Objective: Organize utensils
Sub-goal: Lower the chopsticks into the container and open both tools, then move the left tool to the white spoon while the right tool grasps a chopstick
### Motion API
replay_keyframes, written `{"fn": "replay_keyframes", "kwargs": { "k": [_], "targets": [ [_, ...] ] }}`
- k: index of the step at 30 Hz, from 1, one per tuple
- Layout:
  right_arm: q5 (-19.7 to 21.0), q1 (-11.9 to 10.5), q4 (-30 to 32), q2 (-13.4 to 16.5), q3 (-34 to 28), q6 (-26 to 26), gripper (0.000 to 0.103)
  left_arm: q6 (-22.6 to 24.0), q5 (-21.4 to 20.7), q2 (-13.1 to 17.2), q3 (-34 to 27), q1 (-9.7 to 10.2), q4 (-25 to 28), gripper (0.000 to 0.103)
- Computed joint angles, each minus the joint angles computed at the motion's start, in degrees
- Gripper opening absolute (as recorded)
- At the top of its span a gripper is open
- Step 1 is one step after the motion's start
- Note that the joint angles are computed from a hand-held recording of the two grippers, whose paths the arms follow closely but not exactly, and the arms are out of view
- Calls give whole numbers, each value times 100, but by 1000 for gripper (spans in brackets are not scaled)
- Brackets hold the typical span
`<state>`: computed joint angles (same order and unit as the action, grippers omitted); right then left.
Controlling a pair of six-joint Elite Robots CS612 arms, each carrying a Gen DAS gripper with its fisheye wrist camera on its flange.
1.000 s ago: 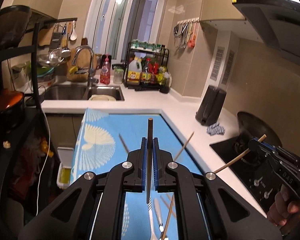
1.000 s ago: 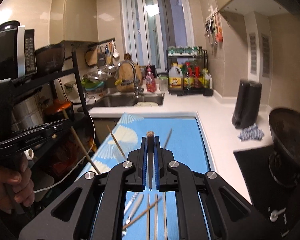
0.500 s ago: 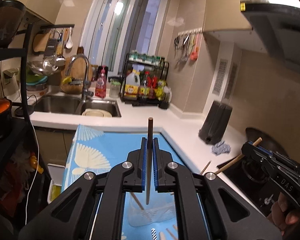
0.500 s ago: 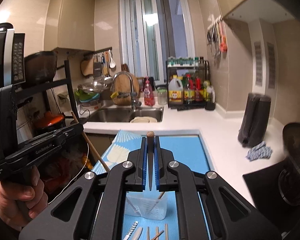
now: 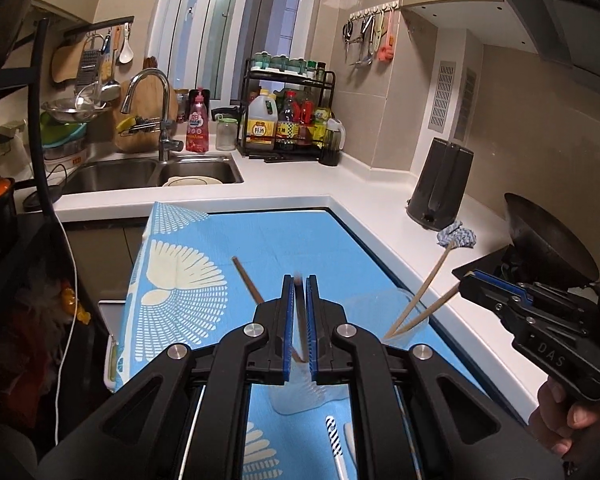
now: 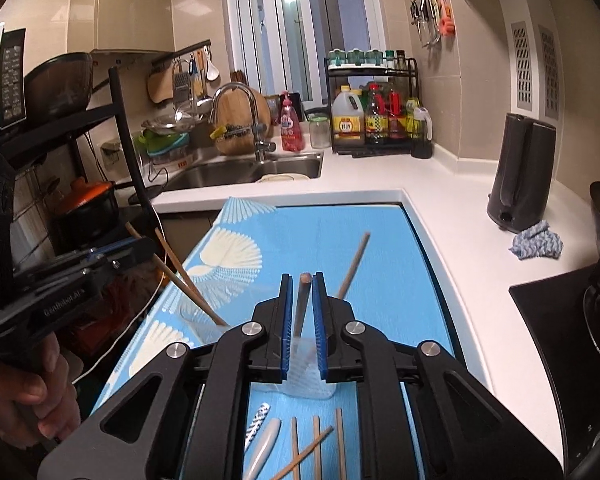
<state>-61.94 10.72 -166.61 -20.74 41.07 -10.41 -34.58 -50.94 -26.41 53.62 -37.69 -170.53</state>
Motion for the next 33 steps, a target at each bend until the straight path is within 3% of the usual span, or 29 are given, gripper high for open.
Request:
{"fn": "replay_keyframes", "kwargs": {
  "k": [2, 5, 12, 17, 23, 26, 31, 33],
  "targets": [
    [14, -25, -76, -90, 190, 33, 30, -32, 51, -69, 139, -21, -101, 9],
    [49, -64, -253, -253, 521, -14, 31, 13, 158, -172, 346, -70, -382, 22],
    [136, -189, -1057, -693, 1447, -65, 31, 271, 748, -305, 589, -274, -705, 23],
    [350, -333, -1608, -975, 2131, -114, 31, 192, 982, -401, 861, -423, -809, 23],
    [385, -487, -1869, -1105, 2676, -260, 26, -409, 883, -487, 1219, -548, -536, 23],
    [421, -556, -1682, -1067, 2809, -218, 17, -673, 779, -494, 1333, -597, -384, 23],
    [411, -607, -1218, -945, 2980, -217, 15, -1150, 514, -427, 1424, -660, -17, 22],
    [337, -608, -1111, -903, 3057, -260, 15, -1393, 253, -375, 1427, -649, 155, 17]
  ]
}}
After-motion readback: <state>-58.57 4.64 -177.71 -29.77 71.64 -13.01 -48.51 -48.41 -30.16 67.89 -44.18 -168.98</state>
